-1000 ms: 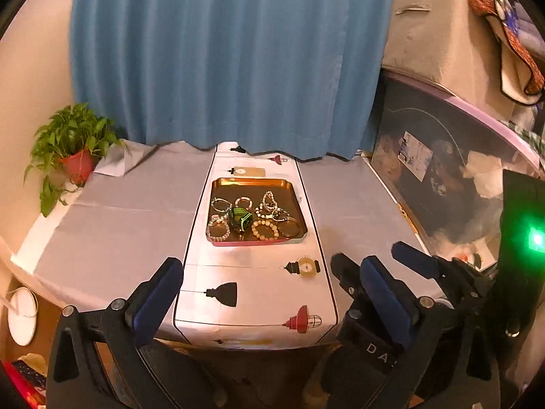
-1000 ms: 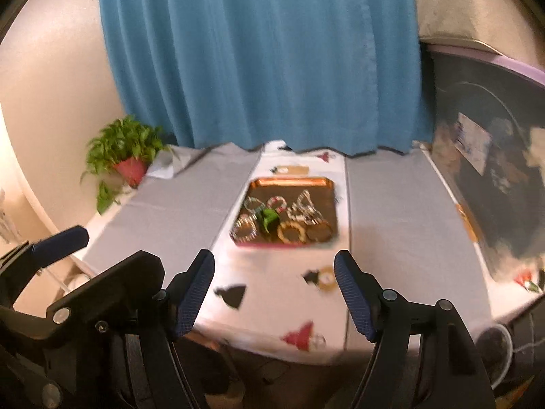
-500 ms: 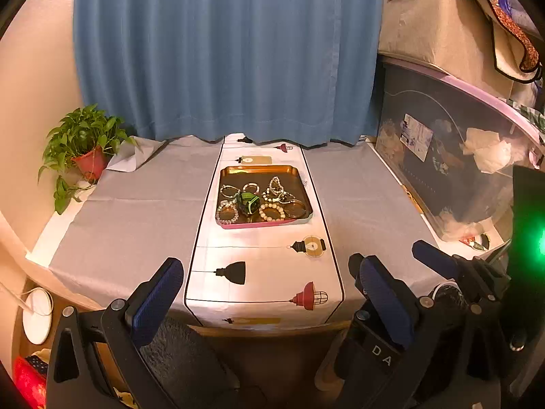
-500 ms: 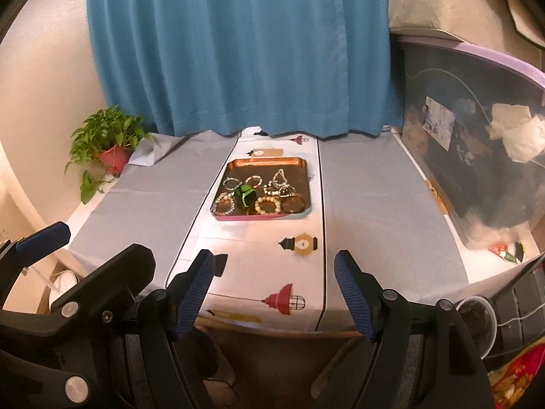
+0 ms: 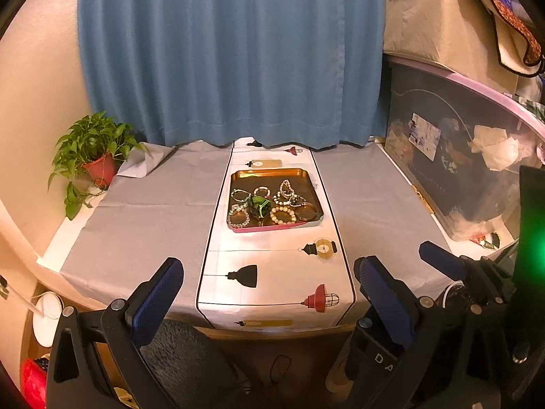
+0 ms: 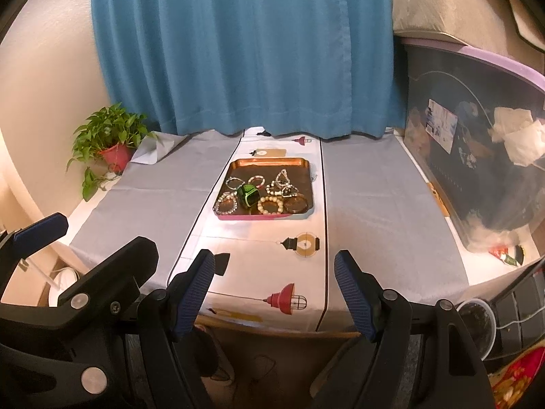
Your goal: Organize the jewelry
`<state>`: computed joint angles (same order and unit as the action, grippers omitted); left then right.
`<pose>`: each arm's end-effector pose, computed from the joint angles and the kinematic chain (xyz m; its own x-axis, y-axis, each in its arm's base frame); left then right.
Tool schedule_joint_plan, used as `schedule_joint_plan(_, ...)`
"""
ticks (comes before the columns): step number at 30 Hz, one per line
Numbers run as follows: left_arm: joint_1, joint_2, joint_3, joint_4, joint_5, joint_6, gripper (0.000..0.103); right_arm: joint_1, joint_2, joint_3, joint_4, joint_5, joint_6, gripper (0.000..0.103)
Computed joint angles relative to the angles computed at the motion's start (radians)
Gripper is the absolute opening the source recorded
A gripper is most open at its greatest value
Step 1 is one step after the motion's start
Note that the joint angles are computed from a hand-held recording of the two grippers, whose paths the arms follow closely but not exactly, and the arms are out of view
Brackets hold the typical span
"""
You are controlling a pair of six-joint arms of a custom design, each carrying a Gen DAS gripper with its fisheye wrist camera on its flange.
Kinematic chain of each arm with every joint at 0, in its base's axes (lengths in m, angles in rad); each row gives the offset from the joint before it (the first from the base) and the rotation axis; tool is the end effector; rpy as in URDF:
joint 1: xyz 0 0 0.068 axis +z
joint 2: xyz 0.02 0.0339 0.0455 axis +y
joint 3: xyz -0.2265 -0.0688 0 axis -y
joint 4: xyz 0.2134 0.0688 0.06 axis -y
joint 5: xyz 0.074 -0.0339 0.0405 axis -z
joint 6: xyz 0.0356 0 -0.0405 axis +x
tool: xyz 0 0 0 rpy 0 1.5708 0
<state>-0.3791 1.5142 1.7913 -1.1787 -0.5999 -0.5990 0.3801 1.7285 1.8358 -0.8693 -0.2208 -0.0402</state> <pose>0.2491 -0.0776 0.3746 -0.5906 -0.2657 -0.7620 -0.4272 0.9040 0.0159 0.3128 0.1334 0.3446 -0.6201 -0.2900 -0.7289 -0.5345 0.8363 0.1220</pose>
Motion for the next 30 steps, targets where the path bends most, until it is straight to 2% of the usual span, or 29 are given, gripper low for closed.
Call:
schedule_joint_plan(18,-0.003,0.045,0.065,-0.038,0.011,0.006,0.103,-0.012,0.015,0.029,-0.018,-0.008,0.016,0.073)
schedule_joint_plan(30,0.018,0.063,0.088,-0.038,0.027,0.059,0.103,-0.010,0.028,0.025,0.002,-0.008,0.059,0.073)
